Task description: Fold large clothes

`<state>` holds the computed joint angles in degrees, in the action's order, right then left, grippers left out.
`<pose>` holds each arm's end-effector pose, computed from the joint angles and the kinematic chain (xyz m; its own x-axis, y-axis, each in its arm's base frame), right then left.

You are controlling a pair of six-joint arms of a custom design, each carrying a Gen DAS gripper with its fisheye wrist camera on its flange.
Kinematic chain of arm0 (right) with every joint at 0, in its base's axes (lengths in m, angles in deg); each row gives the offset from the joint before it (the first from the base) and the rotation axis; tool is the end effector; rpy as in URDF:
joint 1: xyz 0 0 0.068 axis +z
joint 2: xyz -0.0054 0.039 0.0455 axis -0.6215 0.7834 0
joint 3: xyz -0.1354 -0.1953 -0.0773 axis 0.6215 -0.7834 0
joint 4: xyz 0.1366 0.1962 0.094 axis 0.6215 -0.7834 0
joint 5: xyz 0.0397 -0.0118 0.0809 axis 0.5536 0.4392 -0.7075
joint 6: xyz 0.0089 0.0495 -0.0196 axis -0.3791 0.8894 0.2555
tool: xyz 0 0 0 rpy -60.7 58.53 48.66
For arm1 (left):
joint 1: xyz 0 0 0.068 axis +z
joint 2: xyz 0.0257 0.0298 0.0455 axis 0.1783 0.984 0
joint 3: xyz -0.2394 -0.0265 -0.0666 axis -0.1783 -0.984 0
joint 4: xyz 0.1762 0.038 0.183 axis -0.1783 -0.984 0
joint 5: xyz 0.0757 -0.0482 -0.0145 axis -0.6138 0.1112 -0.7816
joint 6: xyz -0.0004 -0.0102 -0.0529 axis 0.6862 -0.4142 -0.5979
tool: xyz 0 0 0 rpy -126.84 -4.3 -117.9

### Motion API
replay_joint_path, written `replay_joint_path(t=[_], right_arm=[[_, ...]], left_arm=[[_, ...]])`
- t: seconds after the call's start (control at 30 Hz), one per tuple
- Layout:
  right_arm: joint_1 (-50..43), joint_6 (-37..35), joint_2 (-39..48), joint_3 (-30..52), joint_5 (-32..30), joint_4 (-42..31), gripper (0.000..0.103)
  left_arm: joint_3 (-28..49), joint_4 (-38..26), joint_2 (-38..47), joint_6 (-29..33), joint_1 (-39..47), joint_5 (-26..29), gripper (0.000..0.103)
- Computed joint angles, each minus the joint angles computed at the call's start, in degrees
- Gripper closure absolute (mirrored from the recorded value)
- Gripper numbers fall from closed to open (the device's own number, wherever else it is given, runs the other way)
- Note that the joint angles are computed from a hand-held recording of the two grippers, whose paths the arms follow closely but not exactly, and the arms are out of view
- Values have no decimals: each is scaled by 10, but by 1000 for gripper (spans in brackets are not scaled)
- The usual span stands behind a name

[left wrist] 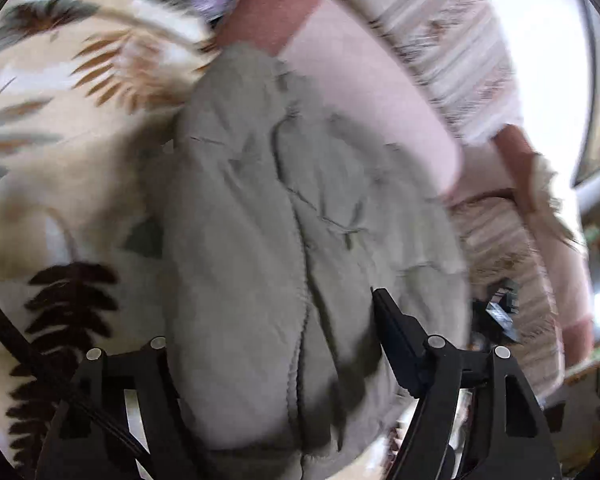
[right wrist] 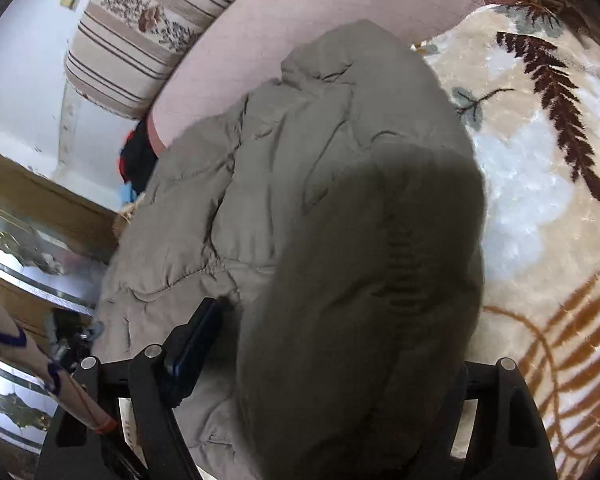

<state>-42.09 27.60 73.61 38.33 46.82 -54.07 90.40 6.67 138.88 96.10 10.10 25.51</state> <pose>0.1997 0.0006 0.1795 -0.6552 0.6693 -0.3503 0.3181 0.6650 0.6757 0.4142 -0.0250 0.2130 -0.9318 0.1768 -0.3169 0.3419 0.7205 -0.6034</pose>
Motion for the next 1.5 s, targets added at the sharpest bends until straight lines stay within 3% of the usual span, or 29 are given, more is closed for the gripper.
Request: replay_joint_path(t=[0.03,0.07,0.13,0.2,0.33,0.5,0.63,0.7,0.77,0.83,0.87,1.0,1.13,1.23,1.3,1.4,1.5], right_arm=[[-1,3,7,-7,13,6,20],[-3,13,18,-22,23,27,20],[-7,41,18,-49,30,57,15],[0,65,-10,-59,60,37,14],[54,69,-119,-19,188,-119,14],[210,110,-191,71,402,-331,14],[446,270,-158,131,554,-456,13],[539,357,-111,159,596,-501,13],[664,488,-52,188,644,-571,13],[772,608,16,231,651,-641,13],[782,611,35,235,654,-633,13],[734,526,121,265,644,-531,13],[665,474,218,306,651,-499,13],[588,399,233,277,576,-431,13],[603,426,204,249,576,-415,13],[685,506,171,250,586,-456,13],[822,675,181,282,610,-546,13]], left_arm=[[-10,12,6,-15,-2,-13,24],[-28,27,4,-30,1,-10,19],[-58,47,-15,-55,5,4,19],[-78,61,-48,-73,3,-12,19],[-110,70,-137,-59,3,-55,19],[-272,164,-363,-63,1,-175,19],[-396,223,-553,-51,-2,-270,16],[-439,230,-638,-47,5,-292,10],[-463,236,-703,-54,5,-300,5],[-474,222,-760,-58,17,-293,3],[-479,216,-777,-60,21,-291,3],[-489,175,-838,-63,27,-280,3],[-504,152,-906,-62,41,-284,3],[-495,126,-937,-61,36,-305,3],[-488,110,-946,-48,76,-259,2],[-490,87,-960,-50,145,-169,0],[-489,36,-952,-57,140,-139,0]])
